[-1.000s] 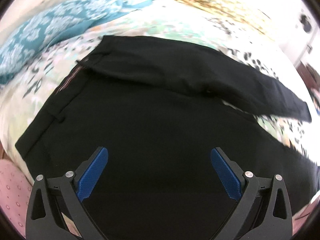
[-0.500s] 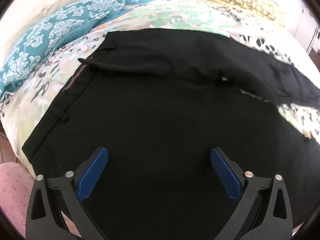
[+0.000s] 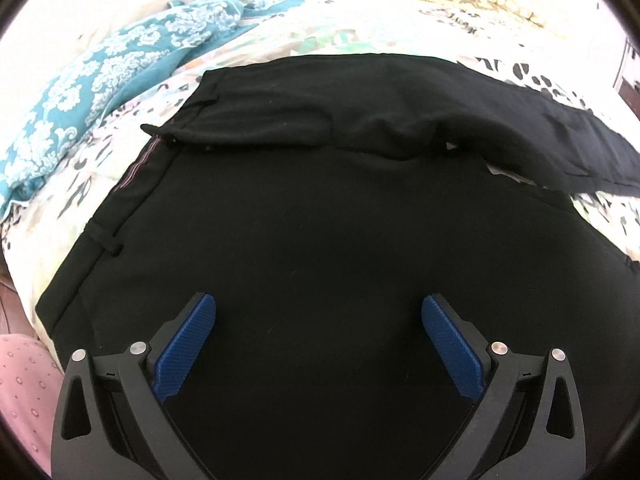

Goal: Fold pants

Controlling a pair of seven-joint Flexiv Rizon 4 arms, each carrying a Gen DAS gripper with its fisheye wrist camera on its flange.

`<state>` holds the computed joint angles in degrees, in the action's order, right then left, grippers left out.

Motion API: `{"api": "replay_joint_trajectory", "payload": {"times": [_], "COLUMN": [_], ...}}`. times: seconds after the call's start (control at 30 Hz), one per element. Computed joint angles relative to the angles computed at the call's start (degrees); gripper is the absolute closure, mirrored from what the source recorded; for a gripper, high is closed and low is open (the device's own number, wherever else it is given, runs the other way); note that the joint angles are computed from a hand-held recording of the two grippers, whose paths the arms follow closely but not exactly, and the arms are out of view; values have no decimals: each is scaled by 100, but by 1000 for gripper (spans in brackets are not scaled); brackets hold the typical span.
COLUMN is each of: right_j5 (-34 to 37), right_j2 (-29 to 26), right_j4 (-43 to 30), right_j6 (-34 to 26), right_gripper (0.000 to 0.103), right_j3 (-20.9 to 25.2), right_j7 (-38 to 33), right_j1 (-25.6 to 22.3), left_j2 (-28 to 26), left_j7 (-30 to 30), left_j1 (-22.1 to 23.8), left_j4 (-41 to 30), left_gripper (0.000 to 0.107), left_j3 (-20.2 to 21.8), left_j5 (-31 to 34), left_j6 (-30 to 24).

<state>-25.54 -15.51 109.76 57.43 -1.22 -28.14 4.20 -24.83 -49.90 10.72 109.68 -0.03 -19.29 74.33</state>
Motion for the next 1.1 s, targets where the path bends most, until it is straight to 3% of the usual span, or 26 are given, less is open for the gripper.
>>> {"api": "replay_joint_trajectory", "payload": {"times": [0.07,0.17,0.27,0.4,0.5,0.57,0.6,0.67,0.7,0.73,0.9,1.1], "right_j5": [-771,-1439,-1478,-789,51,336,264,-9,-206,-494,-1419,-2181], "right_j2": [537,1349,2281,3383,3773,3701,3639,3664,3677,3659,2829,1480], "right_j4": [559,1159,1694,2111,1957,1639,1477,1354,1332,1314,953,634], "right_j6": [530,721,369,-1103,-3130,-4383,-4858,-5246,-5290,-5311,-4672,-2759], "right_gripper": [98,98,99,99,99,98,92,62,31,17,17,17], "right_j3": [-22,371,1060,1999,2587,2836,2919,3022,3065,3133,2844,2280], "right_j7": [290,469,825,1669,2417,2971,3171,3640,3932,4257,4407,4961], "right_j1": [161,300,494,941,1365,1543,1596,1681,1714,1746,2127,2698], "left_j2": [-14,-17,-26,-28,-30,-4,17,66,98,139,310,382], "left_j7": [15,73,88,109,92,106,129,165,203,242,412,547], "left_j1": [14,57,64,68,45,61,79,93,110,125,223,313], "left_j4": [13,51,38,38,28,33,30,17,21,15,41,-30], "left_gripper": [4,4,4,4,4,4,4,4,4,4,4,4], "left_j3": [-35,-100,-109,-115,-88,-92,-98,-78,-75,-64,-107,-152], "left_j5": [-26,-90,-113,-136,-114,-123,-138,-143,-157,-169,-500,-1143], "left_j6": [57,139,128,126,123,67,-1,-166,-250,-374,-770,-1121]}}
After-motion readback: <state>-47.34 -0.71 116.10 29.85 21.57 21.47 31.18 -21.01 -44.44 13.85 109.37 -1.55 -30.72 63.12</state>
